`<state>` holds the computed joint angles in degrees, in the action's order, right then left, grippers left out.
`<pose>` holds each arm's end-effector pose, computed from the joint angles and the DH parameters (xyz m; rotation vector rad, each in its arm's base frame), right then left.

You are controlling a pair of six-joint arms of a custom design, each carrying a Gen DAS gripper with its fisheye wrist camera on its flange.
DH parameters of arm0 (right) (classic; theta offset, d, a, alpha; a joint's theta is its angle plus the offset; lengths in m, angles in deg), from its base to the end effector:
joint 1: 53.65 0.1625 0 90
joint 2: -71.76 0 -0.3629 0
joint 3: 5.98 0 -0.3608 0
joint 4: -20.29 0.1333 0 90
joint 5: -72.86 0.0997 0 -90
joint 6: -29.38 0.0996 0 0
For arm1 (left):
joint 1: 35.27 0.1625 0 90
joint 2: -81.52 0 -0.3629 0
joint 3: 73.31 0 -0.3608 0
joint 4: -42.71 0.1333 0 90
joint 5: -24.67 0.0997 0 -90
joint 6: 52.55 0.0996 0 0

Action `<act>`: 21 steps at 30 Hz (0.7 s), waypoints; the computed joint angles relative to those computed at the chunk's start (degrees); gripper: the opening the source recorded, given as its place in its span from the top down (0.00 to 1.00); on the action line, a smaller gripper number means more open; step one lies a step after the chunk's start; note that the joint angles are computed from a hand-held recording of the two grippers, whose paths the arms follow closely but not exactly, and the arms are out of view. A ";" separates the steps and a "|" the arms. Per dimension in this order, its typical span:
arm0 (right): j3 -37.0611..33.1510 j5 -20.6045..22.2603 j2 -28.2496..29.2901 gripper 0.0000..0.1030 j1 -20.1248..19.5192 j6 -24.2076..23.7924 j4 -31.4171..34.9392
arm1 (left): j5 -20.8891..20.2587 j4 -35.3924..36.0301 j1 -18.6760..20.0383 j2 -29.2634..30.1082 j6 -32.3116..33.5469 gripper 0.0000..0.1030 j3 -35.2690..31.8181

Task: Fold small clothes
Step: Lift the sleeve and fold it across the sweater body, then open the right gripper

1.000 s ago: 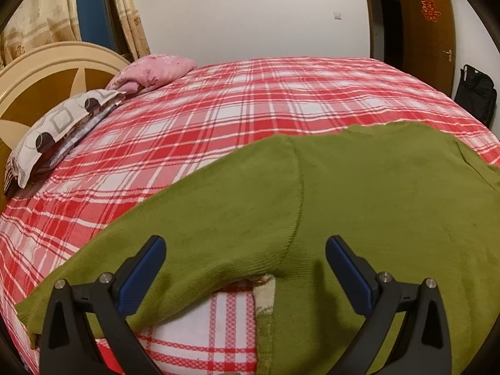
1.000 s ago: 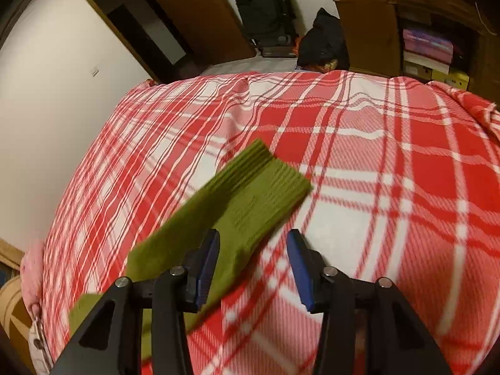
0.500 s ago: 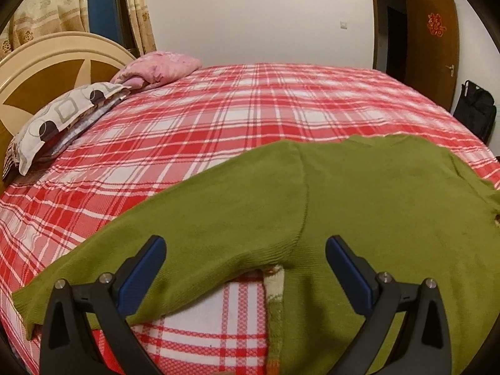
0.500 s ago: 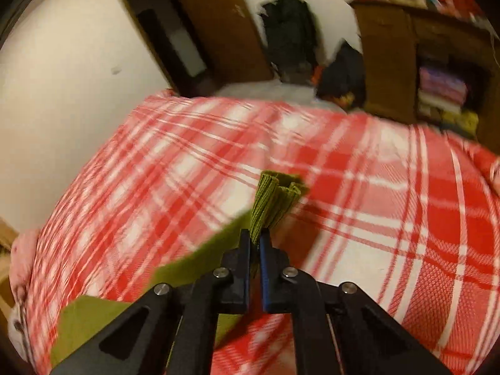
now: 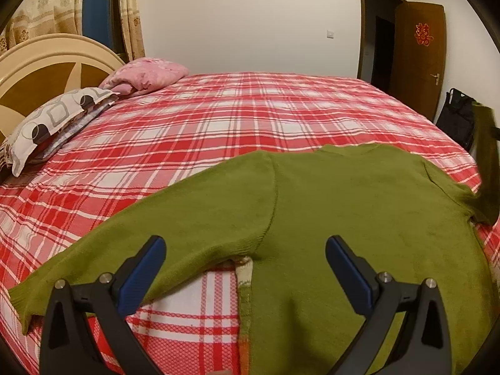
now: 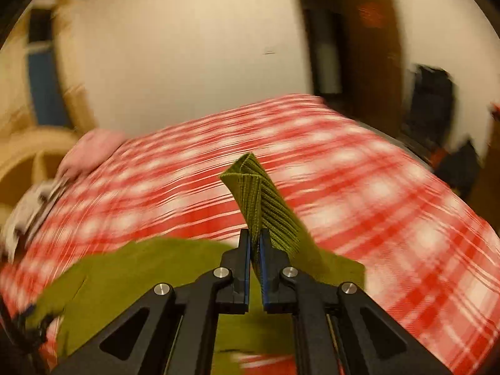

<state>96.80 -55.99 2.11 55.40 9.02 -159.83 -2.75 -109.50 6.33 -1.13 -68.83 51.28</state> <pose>0.2457 -0.4946 0.3469 0.3458 -2.2161 1.1869 -0.1700 -0.4474 0.2728 0.3750 2.1579 -1.0368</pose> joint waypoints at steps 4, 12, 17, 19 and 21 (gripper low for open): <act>-0.49 2.58 6.48 0.95 2.47 -2.38 0.81 | -0.57 0.29 -0.21 -0.41 -0.04 0.00 0.22; 2.35 9.55 9.61 0.93 -0.50 0.24 12.44 | -3.68 1.35 -0.57 1.65 0.37 0.00 -1.61; 10.57 12.41 1.97 0.33 -2.79 0.05 10.49 | -7.11 -0.28 -1.83 6.41 1.98 0.00 -4.57; 13.69 12.79 -2.22 0.33 -3.66 0.78 10.03 | -8.95 -1.29 -2.38 9.28 2.50 0.00 -6.23; 16.87 11.04 -5.83 0.33 -4.21 2.63 7.31 | -11.41 -1.83 -2.70 13.02 3.36 0.00 -8.70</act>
